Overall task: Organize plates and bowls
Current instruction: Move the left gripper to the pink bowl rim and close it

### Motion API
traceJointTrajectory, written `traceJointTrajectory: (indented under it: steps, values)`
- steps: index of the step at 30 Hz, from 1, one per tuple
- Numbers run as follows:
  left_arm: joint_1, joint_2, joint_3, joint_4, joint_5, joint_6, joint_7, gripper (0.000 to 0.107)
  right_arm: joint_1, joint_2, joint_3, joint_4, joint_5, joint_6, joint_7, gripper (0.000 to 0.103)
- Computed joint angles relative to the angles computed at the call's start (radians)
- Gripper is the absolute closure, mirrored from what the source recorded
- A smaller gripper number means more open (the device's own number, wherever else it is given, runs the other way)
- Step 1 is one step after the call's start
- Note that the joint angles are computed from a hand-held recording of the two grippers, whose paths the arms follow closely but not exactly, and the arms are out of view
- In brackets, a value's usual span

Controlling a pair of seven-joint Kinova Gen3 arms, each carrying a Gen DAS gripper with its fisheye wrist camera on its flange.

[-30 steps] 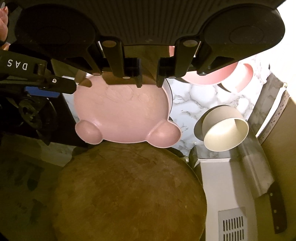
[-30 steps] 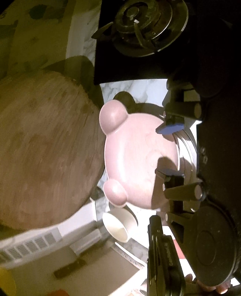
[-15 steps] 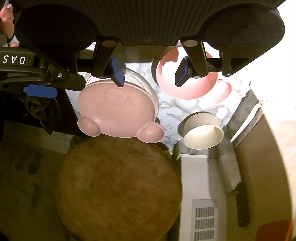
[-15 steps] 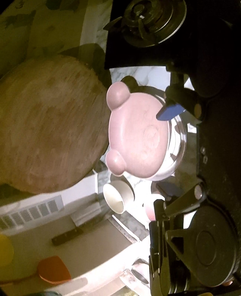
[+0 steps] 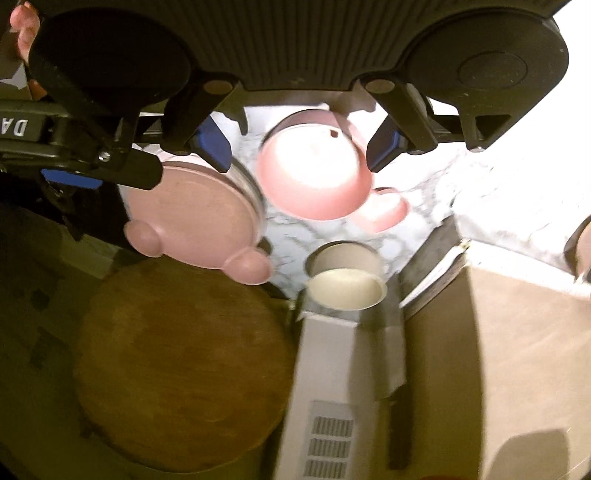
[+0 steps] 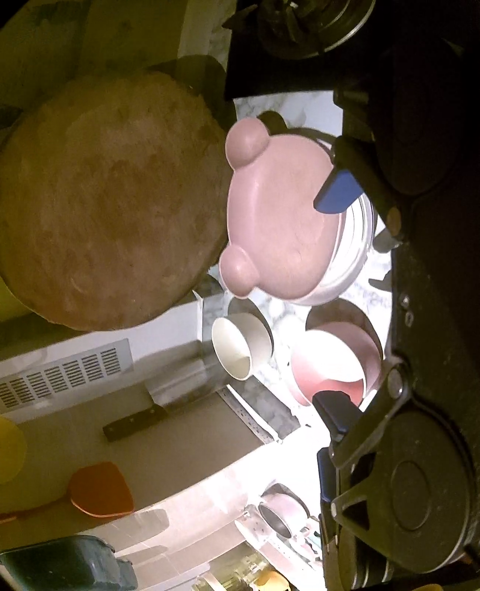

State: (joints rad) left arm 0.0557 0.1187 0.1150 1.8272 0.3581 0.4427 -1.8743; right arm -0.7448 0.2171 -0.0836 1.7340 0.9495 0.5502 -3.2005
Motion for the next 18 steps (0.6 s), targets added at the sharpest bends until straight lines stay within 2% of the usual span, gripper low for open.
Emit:
traceJointTrajectory:
  steps: [4,10,14,18]
  values:
    - [-0.012,0.027,-0.023,-0.021,-0.017,0.019,0.054,0.027,0.029,0.032,-0.014,-0.045,-0.107,-0.025,0.089,0.001]
    - [0.0,0.101,-0.049,-0.085,-0.106,0.067,0.197,0.027,0.051,0.109,-0.005,-0.14,-0.299,-0.007,0.243,0.001]
    - [0.005,0.16,-0.061,-0.13,-0.157,0.099,0.288,0.027,0.07,0.165,0.001,-0.205,-0.418,0.021,0.334,0.005]
    - [-0.004,0.2,-0.052,-0.16,-0.179,0.111,0.32,0.027,0.086,0.223,0.006,-0.273,-0.523,0.059,0.424,0.012]
